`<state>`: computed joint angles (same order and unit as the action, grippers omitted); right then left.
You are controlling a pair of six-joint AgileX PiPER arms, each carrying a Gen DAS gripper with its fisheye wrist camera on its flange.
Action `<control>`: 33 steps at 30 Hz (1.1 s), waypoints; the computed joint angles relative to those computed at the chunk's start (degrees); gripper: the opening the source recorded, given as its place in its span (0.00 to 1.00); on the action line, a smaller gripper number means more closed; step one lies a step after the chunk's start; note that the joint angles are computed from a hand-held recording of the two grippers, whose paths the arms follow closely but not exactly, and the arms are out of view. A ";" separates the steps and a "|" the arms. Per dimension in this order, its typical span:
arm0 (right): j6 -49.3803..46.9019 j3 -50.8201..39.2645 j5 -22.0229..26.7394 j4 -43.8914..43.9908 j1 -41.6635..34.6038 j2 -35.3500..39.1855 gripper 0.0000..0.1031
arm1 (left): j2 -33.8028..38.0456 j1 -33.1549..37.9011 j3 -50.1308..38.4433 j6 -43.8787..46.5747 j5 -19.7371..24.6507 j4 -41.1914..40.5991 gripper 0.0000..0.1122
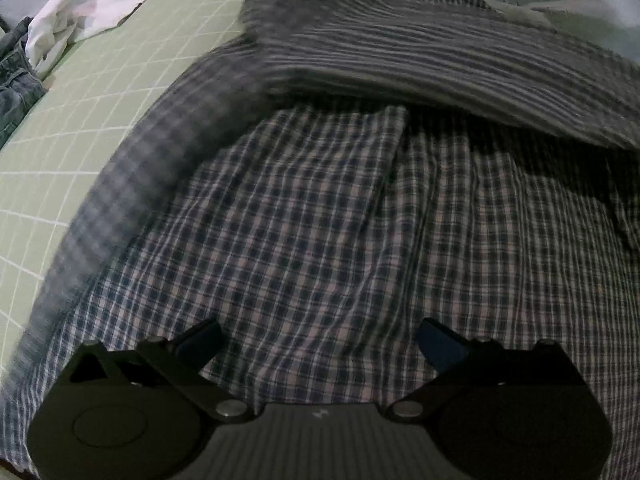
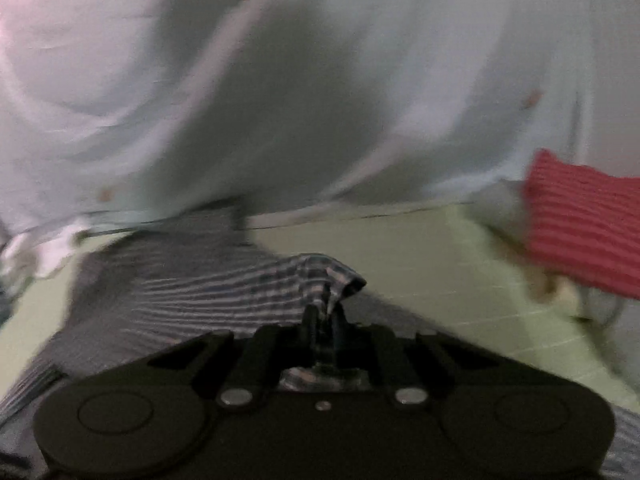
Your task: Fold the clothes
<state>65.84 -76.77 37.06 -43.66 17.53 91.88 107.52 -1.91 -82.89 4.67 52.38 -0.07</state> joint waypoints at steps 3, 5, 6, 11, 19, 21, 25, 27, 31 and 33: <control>-0.50 -0.79 4.97 0.81 -1.32 2.34 0.11 | 0.00 -0.04 -0.11 -0.15 0.06 0.01 0.92; -1.60 -1.75 8.44 2.32 -1.40 3.94 0.23 | -0.17 -0.04 0.10 -0.20 -0.19 -0.02 0.92; -1.18 -1.89 9.53 2.80 -1.02 4.23 0.36 | -0.27 -0.05 0.25 -0.22 -0.36 -0.03 0.92; 3.87 -2.00 13.47 1.98 2.91 4.83 0.88 | -1.60 -0.84 2.11 -1.61 -2.00 0.33 0.92; 12.01 -5.58 20.95 -10.07 16.28 4.84 0.95 | -1.01 1.69 1.67 4.98 -2.86 -2.82 0.92; 13.01 -7.82 24.30 -11.67 20.13 5.26 0.95 | -0.94 3.32 -0.32 9.62 -0.69 -6.20 0.92; 13.95 -14.33 30.00 -5.83 24.32 7.52 0.96 | -6.08 9.18 1.59 21.44 -2.44 -15.79 0.92; 16.19 -15.72 30.12 -3.24 26.00 8.43 0.96 | -8.53 12.91 3.35 28.88 -4.65 -21.14 0.92; 22.34 -19.68 30.01 -3.26 30.70 12.06 0.96 | -9.31 21.67 1.55 40.76 -4.46 -30.56 0.92; 25.83 -22.20 29.26 -4.05 32.90 14.51 1.00 | -8.80 27.20 -0.19 45.01 -1.47 -34.95 0.92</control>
